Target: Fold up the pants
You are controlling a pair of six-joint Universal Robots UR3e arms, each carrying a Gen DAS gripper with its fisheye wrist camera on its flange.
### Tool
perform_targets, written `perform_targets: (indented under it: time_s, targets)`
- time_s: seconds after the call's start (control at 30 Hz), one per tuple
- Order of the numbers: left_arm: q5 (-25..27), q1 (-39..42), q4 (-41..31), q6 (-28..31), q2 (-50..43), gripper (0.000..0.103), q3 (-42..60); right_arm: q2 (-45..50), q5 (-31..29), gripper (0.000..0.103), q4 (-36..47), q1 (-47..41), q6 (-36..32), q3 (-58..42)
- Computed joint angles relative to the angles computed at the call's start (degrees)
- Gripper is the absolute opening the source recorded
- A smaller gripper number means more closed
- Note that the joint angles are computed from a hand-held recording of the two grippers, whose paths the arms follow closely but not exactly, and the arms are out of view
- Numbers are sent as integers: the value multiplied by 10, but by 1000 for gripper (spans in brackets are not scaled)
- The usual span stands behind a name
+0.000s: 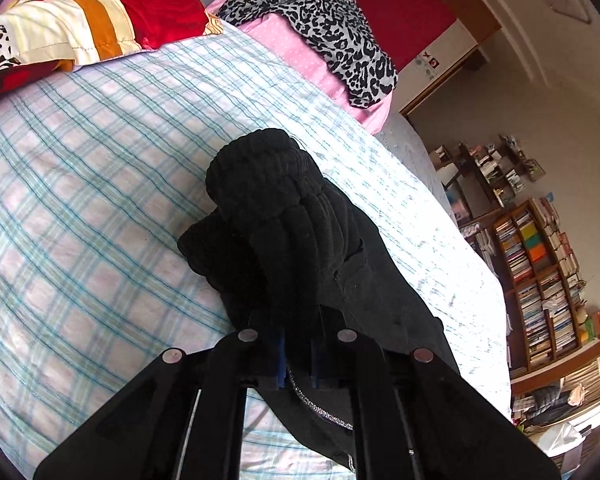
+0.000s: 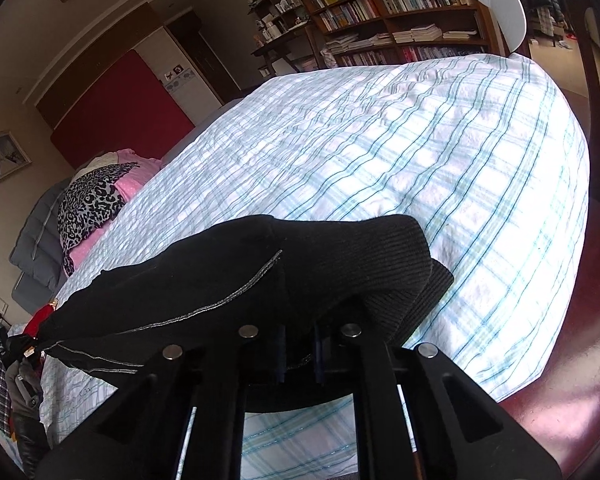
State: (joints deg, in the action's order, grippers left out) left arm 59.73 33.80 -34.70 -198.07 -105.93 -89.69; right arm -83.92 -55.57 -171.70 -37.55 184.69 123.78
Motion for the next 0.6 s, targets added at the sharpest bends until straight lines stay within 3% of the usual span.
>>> perform_targets:
  time_s: [0.1,0.17,0.23,0.33,0.37,0.4,0.6]
  targets:
    - [41,-18,-10,34,0,8,-3,-34,0,9,-4,-10,-8,27]
    - [116,-55,-30,70,-26,9,25,-40,-17,9,-2,1,-25,31]
    - [190,-91,-19,98,-49,17,31,-22,-34,9,6,10,-35,27]
    - [271,-130,28,115,-46,38,10,-10,-30,9,7,9,-40,27]
    - [283,-136,42,114,-35,50,-3,-12,-35,13,5,13,-43,27]
    - [284,-138,54,115,-22,55,-18,-14,-34,14,8,14,-49,26]
    - [355,-194,105,89,36,57,-72,-14,-9,19,9,1,-51,32]
